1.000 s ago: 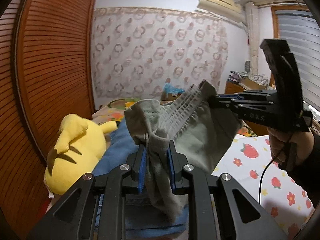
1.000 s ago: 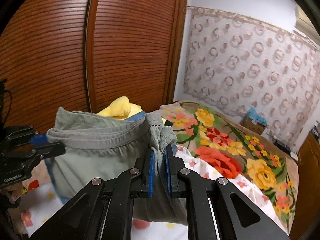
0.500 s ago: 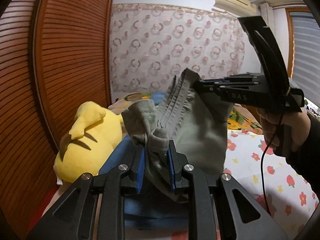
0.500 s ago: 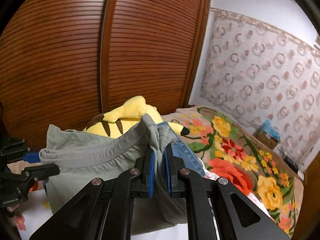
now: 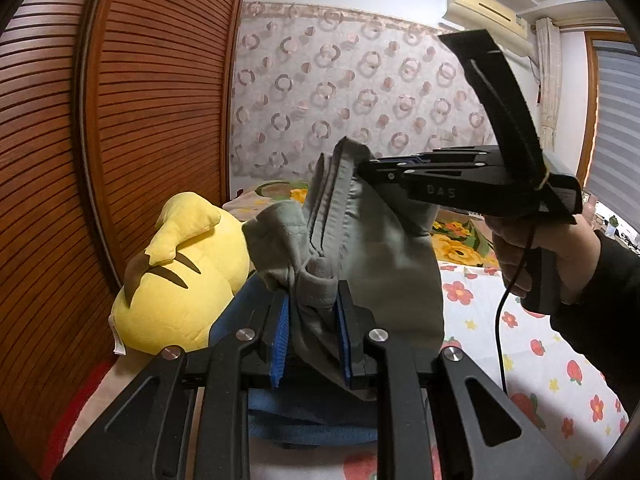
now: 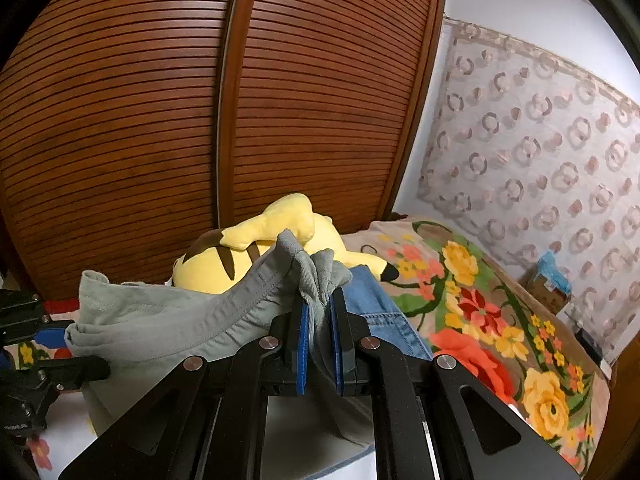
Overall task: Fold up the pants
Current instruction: 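Lower the held pants onto the blue jeans stack with the right gripper, then open the right gripper and release the pants on the jeans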
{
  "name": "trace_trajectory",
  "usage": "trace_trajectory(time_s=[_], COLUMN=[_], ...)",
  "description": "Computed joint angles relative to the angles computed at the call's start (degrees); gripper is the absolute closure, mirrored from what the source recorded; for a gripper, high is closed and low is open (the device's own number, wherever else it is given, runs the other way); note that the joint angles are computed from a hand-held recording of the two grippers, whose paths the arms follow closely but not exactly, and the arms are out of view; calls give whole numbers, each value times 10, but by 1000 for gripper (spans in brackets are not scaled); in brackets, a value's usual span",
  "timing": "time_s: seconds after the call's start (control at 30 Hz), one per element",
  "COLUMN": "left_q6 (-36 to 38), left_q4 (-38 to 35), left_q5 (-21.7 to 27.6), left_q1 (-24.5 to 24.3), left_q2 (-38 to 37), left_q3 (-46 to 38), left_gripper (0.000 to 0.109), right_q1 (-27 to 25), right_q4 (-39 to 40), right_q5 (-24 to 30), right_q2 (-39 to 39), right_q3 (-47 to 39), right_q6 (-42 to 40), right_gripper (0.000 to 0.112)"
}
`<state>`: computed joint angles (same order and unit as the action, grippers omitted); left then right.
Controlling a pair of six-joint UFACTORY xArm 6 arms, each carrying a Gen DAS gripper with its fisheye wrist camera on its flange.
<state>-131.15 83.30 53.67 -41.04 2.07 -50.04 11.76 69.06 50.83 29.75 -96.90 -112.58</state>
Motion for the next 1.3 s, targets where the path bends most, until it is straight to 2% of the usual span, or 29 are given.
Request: trace_trajectory(time_s=[0.23, 0.3, 0.37, 0.5, 0.63, 0.8, 0.97, 1.13, 1.3], left_q6=[-1, -3, -16, -13, 11, 44, 50, 54, 64], left_q4=[-12, -10, 4, 6, -10, -51, -75, -88, -100], left_q5=[21, 24, 28, 39, 33, -3, -36, -29, -21], left_q1=[-10, -11, -14, -17, -10, 11, 25, 17, 10], left_q2=[3, 1, -4, -8, 3, 24, 31, 39, 30], left_q3=[0, 1, 8, 8, -4, -13, -7, -11, -10], left_gripper=[79, 69, 60, 60, 60, 60, 60, 60, 60], right_q1=[2, 3, 5, -3, -12, -24, -16, -13, -17], right_q4=[-16, -30, -35, -18, -13, -38, -74, -96, -77], right_q5=[-2, -3, -11, 2, 15, 28, -14, -12, -3], right_q2=[13, 15, 12, 2, -5, 19, 61, 96, 70], right_q3=[-15, -20, -19, -17, -11, -32, -76, -130, -99], right_q6=[17, 32, 41, 47, 48, 77, 129, 218, 209], right_gripper=[103, 102, 96, 83, 83, 83, 83, 83, 83])
